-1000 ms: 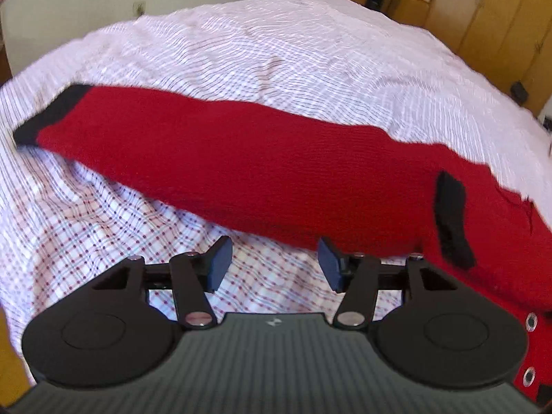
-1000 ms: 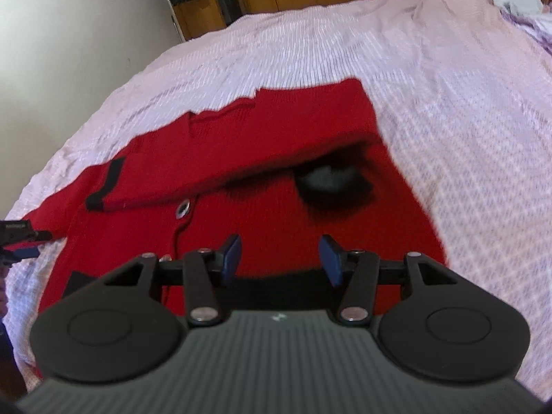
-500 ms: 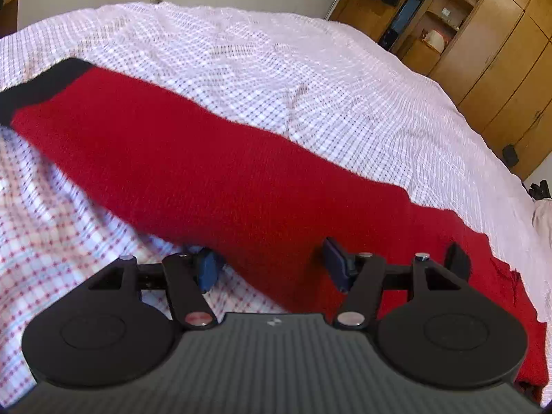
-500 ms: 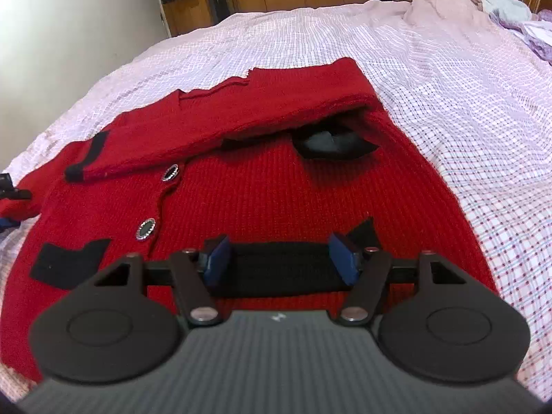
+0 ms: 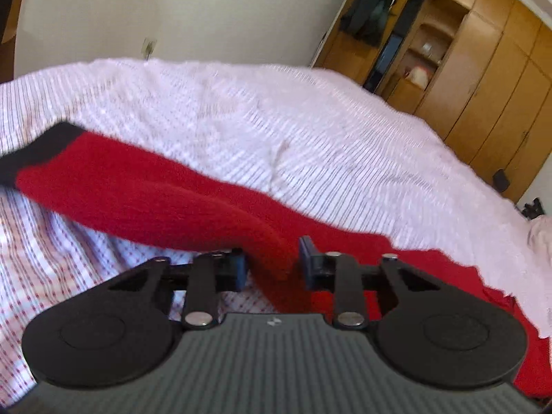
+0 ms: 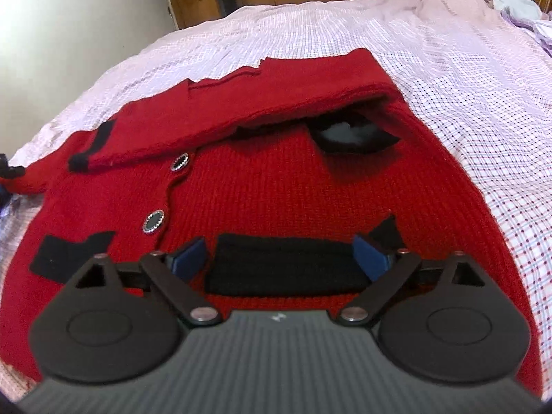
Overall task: Fold small clothes
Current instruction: 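Grasp the other black-cuffed sleeve end with the left tool, then fold the gripped sleeve across the cardigan body and open the left tool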
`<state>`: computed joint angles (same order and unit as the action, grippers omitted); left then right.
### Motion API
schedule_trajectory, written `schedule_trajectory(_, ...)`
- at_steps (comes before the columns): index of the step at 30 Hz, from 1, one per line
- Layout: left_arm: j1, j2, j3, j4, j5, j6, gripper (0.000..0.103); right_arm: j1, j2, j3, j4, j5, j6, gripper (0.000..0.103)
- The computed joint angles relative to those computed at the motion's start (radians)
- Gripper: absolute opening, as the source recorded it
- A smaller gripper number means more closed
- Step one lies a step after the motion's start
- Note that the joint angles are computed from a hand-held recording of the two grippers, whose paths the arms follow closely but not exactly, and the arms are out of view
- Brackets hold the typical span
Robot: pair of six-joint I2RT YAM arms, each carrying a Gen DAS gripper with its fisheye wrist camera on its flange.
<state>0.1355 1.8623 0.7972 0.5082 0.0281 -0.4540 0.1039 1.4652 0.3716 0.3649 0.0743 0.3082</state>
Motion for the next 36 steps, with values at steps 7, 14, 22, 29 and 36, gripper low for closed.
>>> schedule_trajectory(7, 0.003, 0.033, 0.072, -0.075, 0.006, 0.012, 0.033, -0.017, -0.009, -0.034, 0.052, -0.027, -0.008, 0.093)
schedule_trajectory(14, 0.046, 0.113, 0.145, -0.146, 0.068, -0.082, 0.033, -0.031, -0.009, -0.047, 0.076, -0.047, -0.015, 0.093)
schedule_trajectory(22, 0.042, 0.005, 0.138, -0.200, 0.074, -0.001, 0.022, -0.041, -0.009, -0.078, 0.140, -0.054, 0.033, 0.093)
schedule_trajectory(29, -0.011, -0.171, 0.079, -0.185, 0.127, 0.013, 0.018, -0.028, -0.009, 0.040, -0.062, -0.027, 0.073, 0.093)
schedule_trajectory(36, -0.106, -0.286, 0.055, -0.204, 0.125, 0.031, 0.018, -0.027, -0.054, 0.080, -0.168, -0.028, 0.091, 0.093)
